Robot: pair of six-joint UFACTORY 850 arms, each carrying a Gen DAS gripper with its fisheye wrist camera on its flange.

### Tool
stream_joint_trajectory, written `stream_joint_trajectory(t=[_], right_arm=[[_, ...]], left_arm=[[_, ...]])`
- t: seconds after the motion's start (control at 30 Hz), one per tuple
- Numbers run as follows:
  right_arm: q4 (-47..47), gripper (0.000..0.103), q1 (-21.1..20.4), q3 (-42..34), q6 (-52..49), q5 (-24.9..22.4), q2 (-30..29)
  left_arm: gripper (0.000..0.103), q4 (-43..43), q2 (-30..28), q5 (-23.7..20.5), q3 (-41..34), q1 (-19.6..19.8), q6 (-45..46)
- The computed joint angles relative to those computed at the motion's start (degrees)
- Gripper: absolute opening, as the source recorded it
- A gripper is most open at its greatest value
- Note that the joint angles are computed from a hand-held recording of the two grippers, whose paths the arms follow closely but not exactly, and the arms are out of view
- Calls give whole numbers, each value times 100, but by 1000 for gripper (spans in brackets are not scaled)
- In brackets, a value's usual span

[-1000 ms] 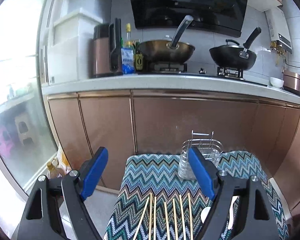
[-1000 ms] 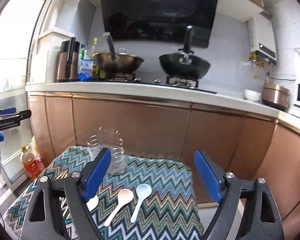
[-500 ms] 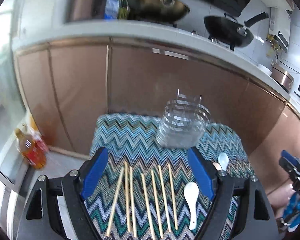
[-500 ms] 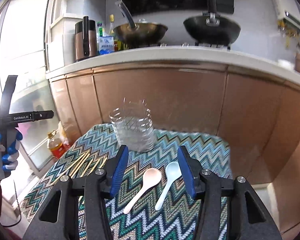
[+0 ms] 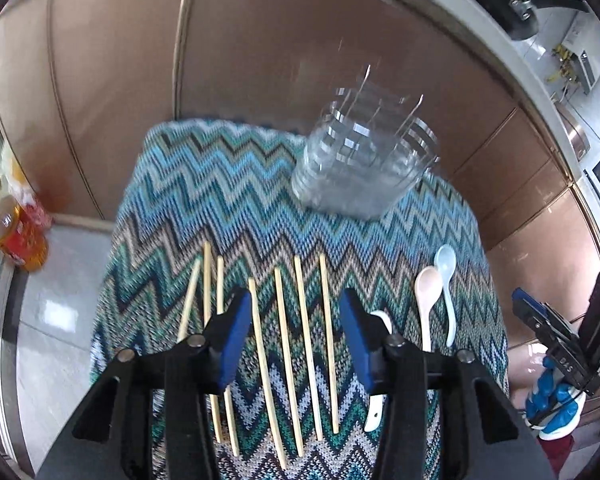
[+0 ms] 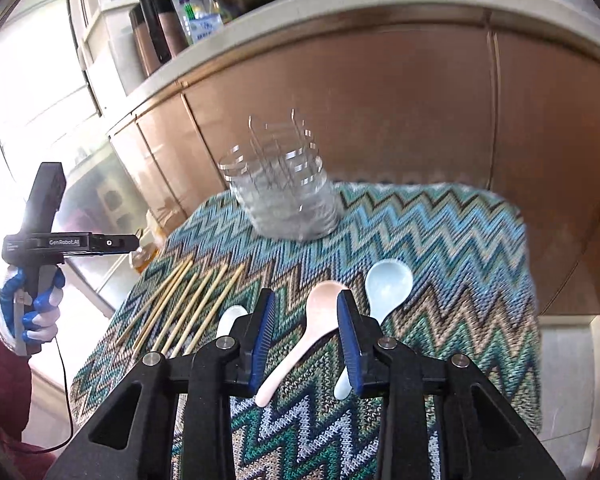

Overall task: Organize utensils
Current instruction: 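Lower the left tool over the chopsticks while the right tool lowers over the spoons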

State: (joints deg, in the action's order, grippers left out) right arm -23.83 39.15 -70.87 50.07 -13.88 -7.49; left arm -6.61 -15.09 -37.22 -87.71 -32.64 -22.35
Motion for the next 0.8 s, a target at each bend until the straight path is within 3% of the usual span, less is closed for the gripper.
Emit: stream_joint_trajectory(t=[0.07, 0.33, 0.8], right_arm=[[1004, 30, -91, -67, -980, 2, -133], [3517, 26, -352, -388, -3460, -294, -605], [4458, 27, -619, -888, -4362, -842, -1218]], left_arm=[[42, 210, -148, -144, -122, -9, -107], [42, 471, -617, -675, -439, 51, -209], [42, 376, -1216, -1348, -918, 70, -140]])
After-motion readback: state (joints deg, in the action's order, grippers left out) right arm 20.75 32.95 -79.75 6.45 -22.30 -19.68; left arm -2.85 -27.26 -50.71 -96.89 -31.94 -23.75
